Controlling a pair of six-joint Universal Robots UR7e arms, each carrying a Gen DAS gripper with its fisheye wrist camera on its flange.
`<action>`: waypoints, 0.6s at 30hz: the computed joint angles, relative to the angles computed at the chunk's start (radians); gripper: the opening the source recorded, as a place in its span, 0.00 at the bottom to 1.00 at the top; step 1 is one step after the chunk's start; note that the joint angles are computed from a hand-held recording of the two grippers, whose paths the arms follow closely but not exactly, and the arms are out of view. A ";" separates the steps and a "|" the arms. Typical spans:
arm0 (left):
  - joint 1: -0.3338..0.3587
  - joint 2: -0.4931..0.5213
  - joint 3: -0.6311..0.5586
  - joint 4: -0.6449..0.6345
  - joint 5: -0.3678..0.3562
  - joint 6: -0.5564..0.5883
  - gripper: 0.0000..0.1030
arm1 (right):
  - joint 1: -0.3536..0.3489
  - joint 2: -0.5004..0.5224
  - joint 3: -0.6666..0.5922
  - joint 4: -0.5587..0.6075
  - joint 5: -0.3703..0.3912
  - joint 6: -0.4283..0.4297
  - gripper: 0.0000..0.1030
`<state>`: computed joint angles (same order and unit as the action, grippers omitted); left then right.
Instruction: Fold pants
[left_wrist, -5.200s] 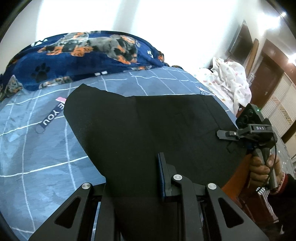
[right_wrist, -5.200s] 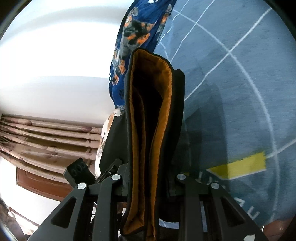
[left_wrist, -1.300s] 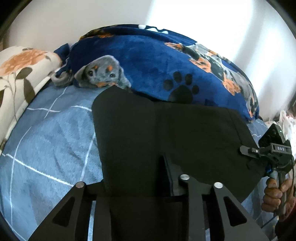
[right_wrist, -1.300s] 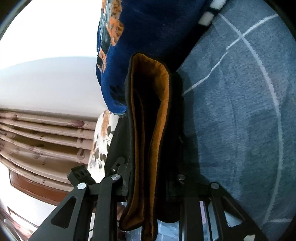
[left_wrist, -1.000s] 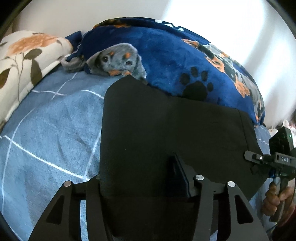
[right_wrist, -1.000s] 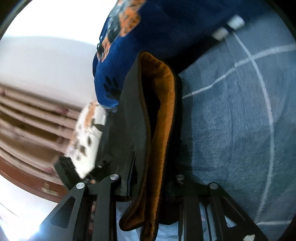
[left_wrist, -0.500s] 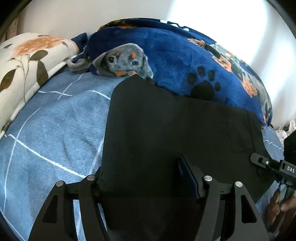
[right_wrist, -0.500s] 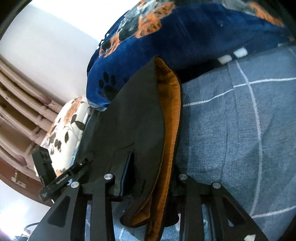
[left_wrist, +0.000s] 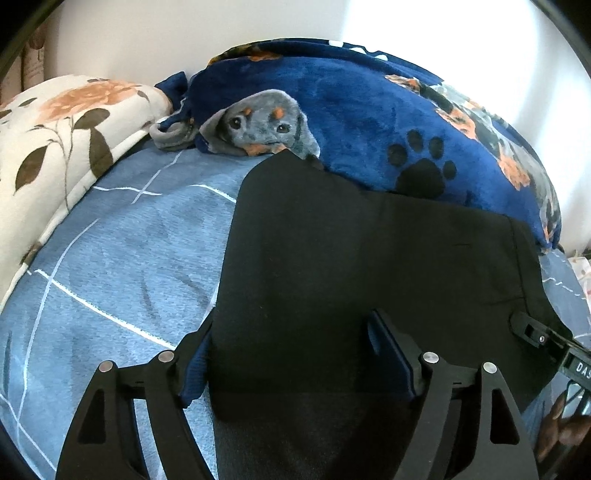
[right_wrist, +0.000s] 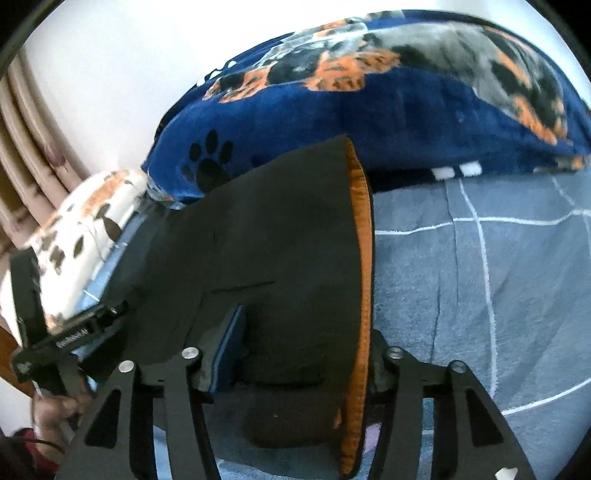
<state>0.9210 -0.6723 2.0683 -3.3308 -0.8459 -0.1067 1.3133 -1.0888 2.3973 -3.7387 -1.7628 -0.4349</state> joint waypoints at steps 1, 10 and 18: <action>-0.003 0.002 -0.001 0.000 0.008 0.001 0.78 | 0.008 0.008 -0.004 -0.007 -0.016 -0.006 0.52; -0.014 0.011 -0.001 -0.004 0.046 0.001 0.81 | 0.063 0.071 -0.031 -0.090 -0.158 -0.015 0.69; -0.030 0.029 -0.006 -0.011 0.102 0.007 0.84 | 0.090 0.104 -0.056 -0.128 -0.253 -0.014 0.82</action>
